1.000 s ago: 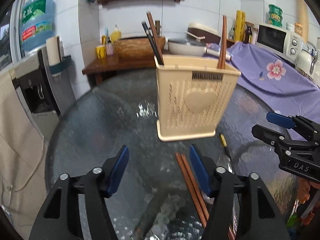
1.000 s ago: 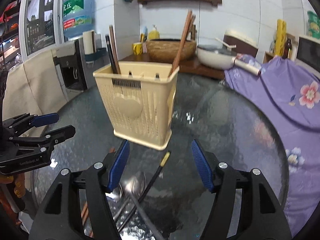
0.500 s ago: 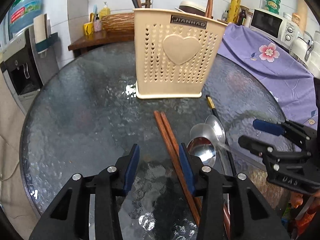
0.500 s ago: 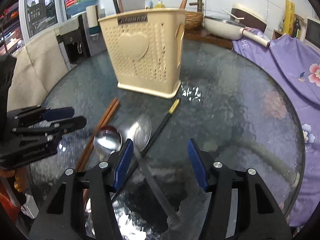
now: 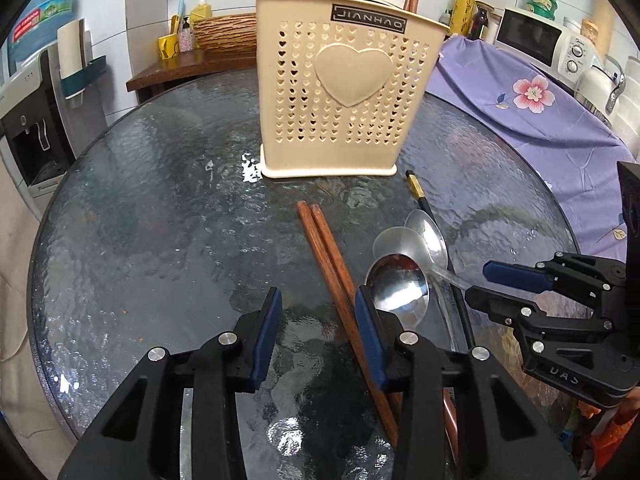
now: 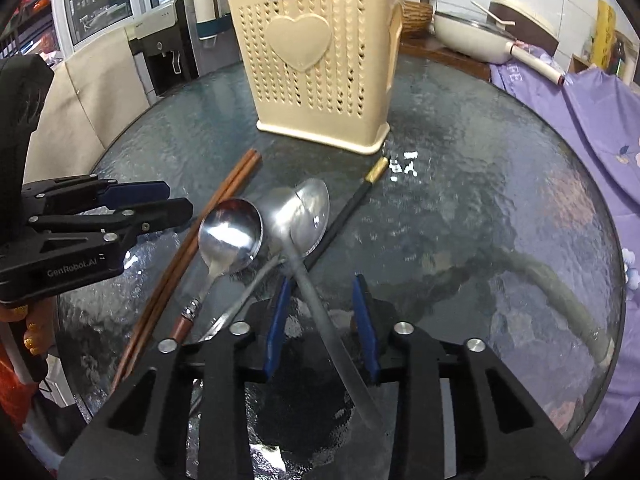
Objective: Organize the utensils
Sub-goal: 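Move both tools down toward the chopsticks and spoons on the table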
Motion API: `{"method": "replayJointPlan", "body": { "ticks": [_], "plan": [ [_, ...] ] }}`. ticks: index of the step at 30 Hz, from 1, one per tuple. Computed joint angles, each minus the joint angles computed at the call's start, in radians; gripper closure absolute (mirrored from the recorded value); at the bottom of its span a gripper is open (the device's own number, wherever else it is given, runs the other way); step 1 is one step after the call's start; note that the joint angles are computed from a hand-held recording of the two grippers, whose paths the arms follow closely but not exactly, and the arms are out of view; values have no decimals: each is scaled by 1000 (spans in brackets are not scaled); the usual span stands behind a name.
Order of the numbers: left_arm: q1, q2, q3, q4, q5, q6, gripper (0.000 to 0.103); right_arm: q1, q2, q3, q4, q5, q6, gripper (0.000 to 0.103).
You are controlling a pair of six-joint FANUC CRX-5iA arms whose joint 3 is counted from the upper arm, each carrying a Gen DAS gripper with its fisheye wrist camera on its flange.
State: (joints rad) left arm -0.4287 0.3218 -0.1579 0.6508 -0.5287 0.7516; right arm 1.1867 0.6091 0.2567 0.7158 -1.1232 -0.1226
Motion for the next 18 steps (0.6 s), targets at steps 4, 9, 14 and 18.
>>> {"method": "replayJointPlan", "body": {
  "ticks": [4,9,14,18],
  "plan": [
    [-4,7,9,-14,-2,7,68,3,6,10,-9,-16,2,85],
    [-4,13,16,-20,-7,18,69,7,1,2,-7,-35,-47,86],
    [-6,18,21,-35,-11,30,70,16,-17,-23,-8,-55,-141,87],
    [-5,23,24,-29,-12,24,70,22,-16,-10,-27,-80,-144,87]
  ]
}}
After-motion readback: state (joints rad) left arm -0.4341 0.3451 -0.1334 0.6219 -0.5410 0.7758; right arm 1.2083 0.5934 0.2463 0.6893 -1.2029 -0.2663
